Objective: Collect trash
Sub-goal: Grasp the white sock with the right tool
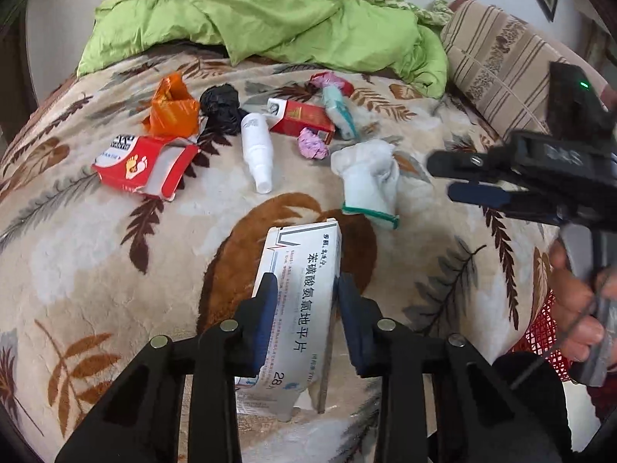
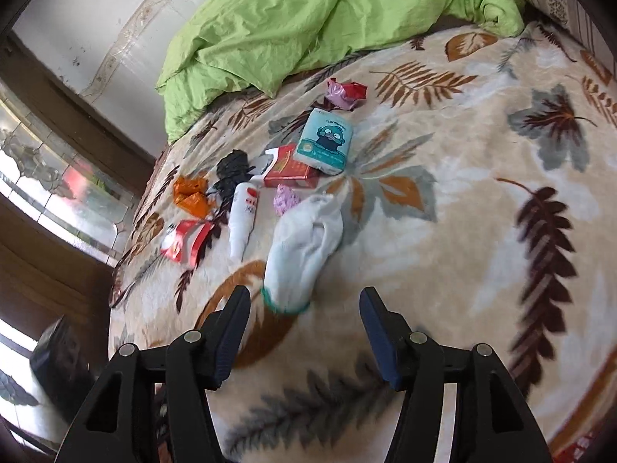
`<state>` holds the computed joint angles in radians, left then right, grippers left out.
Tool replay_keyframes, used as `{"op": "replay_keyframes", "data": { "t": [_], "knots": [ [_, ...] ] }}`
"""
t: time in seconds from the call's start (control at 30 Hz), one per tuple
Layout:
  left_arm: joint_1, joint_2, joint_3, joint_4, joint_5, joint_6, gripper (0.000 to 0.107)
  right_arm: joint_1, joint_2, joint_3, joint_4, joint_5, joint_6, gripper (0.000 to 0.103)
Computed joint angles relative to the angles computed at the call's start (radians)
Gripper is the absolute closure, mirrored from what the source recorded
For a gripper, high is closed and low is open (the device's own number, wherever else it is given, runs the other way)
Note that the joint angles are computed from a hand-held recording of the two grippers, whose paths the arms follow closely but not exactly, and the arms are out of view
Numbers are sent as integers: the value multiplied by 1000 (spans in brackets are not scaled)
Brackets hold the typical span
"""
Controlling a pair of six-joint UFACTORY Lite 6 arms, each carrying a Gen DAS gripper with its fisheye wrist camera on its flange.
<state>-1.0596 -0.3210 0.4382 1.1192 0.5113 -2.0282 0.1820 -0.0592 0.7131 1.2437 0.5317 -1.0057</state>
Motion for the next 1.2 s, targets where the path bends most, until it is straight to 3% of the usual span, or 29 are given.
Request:
{"op": "replay_keyframes", "data": {
  "t": [0.17,0.3,0.37,0.4,0.43,0.47,0.6,0.87,1.0,1.2],
  "knots": [
    [51,6,-15,-14,-37,18,57,75,258,175,97,-74,-23,41],
    [92,24,-29,-34,-98,38,54,103,391,279,121,-81,-6,41],
    [73,39,-21,-23,-79,26,54,124,441,316,120,-91,7,41],
    [60,51,-13,-20,-63,19,54,132,450,320,137,-101,-7,44],
    [50,63,-6,-10,-49,1,54,142,441,309,171,-118,-46,62],
    [43,78,-1,6,-40,-25,54,145,440,311,164,-115,-52,63],
    [-15,152,33,60,46,-140,55,151,344,225,216,-138,-153,78],
    [-134,167,52,57,216,-233,56,188,-80,-137,378,-240,-407,80],
    [-220,122,79,-18,337,-204,56,170,-255,-258,245,-216,-284,80],
    [-343,154,185,-109,520,-163,56,136,-534,-367,-116,-140,68,80]
  ]
}}
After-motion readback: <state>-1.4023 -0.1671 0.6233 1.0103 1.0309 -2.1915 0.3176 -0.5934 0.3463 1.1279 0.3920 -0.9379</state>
